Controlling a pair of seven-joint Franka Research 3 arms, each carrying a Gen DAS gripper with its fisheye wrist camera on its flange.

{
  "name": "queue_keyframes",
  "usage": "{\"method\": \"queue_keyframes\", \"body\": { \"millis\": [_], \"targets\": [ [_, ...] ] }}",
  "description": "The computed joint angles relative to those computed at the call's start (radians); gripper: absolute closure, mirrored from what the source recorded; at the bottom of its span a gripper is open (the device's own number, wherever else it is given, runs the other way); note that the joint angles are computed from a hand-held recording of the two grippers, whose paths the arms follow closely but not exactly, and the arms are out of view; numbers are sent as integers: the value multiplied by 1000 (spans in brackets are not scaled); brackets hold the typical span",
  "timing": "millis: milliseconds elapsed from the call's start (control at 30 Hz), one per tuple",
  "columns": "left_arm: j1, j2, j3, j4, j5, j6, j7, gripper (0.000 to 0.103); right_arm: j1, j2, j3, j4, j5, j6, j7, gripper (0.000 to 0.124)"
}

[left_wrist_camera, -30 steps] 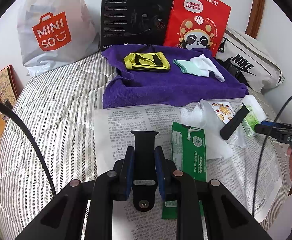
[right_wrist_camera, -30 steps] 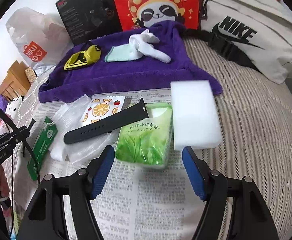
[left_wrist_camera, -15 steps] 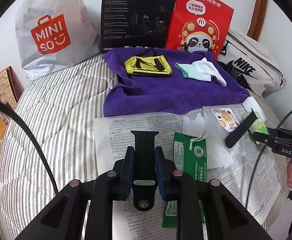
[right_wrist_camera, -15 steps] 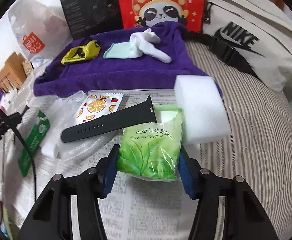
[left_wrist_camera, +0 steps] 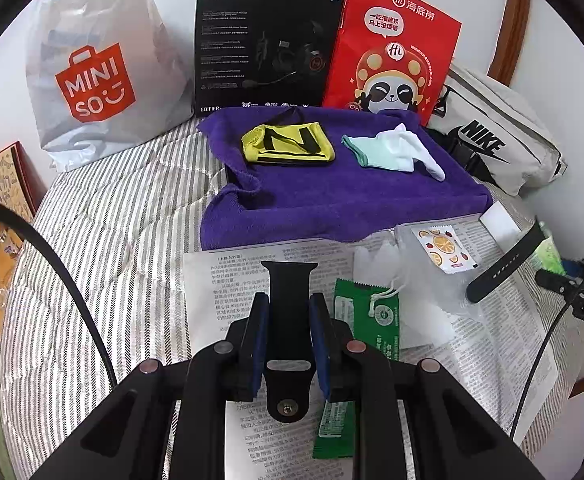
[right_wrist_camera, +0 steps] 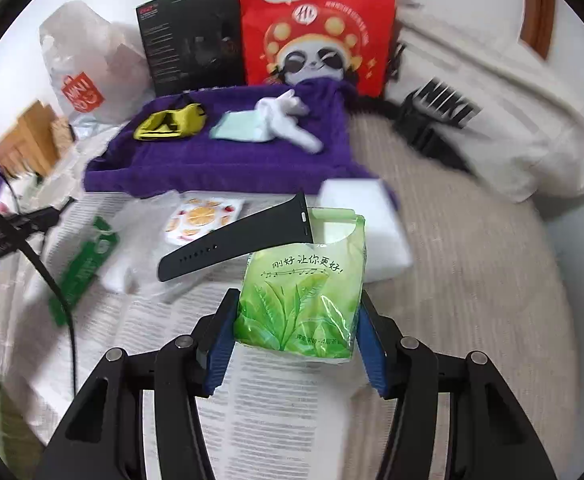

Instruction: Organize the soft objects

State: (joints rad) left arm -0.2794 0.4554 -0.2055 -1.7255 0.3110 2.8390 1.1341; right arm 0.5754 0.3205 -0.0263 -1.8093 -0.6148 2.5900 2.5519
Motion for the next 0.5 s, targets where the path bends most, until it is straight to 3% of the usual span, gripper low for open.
{"method": "queue_keyframes", "body": {
  "millis": [67,233,367,500],
  "targets": [
    [1,0,-2,0,-2,0,0,83,28,-2,-17,15,-70,-64,29,69],
    [7,-1,-13,-2,-19,-4,7,83,-5,-23,-10,-23,-64,-44,75,69],
    [5,-2,-15,-4,-22,-5,16,83,-43,-46,9,-69,-14,70,81,69],
    [7,0,-20,-1,-32,-7,24,83,-73,-14,45,-56,123,180,-37,69]
  ]
}}
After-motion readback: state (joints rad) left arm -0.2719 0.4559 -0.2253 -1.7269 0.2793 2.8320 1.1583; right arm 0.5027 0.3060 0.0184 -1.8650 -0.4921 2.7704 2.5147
